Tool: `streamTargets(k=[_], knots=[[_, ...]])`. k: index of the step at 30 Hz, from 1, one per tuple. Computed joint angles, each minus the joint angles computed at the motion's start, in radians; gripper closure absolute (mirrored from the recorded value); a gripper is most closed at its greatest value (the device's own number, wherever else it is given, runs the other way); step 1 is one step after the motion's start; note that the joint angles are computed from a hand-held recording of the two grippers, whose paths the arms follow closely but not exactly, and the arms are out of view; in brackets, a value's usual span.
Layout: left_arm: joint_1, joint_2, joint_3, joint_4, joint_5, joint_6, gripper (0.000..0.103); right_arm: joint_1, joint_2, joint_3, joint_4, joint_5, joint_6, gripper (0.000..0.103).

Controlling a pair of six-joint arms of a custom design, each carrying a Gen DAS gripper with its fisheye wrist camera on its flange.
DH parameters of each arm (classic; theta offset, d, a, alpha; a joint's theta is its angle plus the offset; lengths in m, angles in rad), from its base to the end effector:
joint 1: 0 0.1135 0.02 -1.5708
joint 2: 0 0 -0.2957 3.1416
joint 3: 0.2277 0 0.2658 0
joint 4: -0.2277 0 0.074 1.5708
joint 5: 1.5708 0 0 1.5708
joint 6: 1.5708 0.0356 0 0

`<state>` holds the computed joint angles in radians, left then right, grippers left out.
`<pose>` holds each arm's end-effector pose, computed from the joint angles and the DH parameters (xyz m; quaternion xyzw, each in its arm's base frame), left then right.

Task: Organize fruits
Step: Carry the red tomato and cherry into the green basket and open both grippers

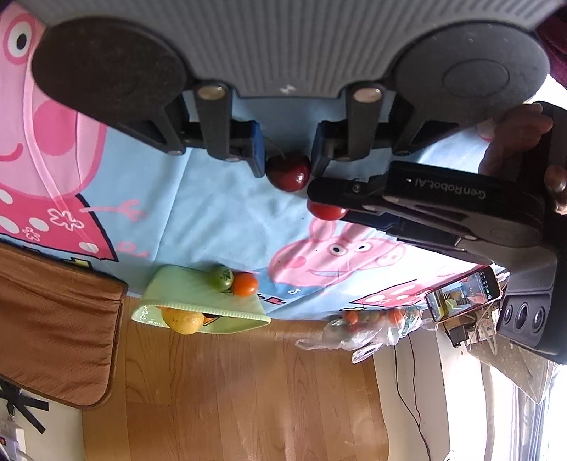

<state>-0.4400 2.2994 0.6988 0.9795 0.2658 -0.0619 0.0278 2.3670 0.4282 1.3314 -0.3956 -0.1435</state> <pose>0.3192 -0.1606 0.0105 0.2252 0.8544 -0.2267 0.4097 0.2814 0.0215 -0.0039 -0.1650 0.8580 0.1476 0.4636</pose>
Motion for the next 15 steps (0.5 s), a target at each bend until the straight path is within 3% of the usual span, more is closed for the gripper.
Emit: streamTargets(k=[9, 15], knots=[[0.031, -0.025, 0.139, -0.145, 0.048, -0.017, 0.073, -0.043, -0.055, 0.058, -0.032, -0.027, 0.017, 0.073], [0.041, 0.023, 0.447, -0.328, -0.001, -0.03, 0.073, -0.069, -0.062, 0.242, -0.06, 0.034, 0.085, 0.073]])
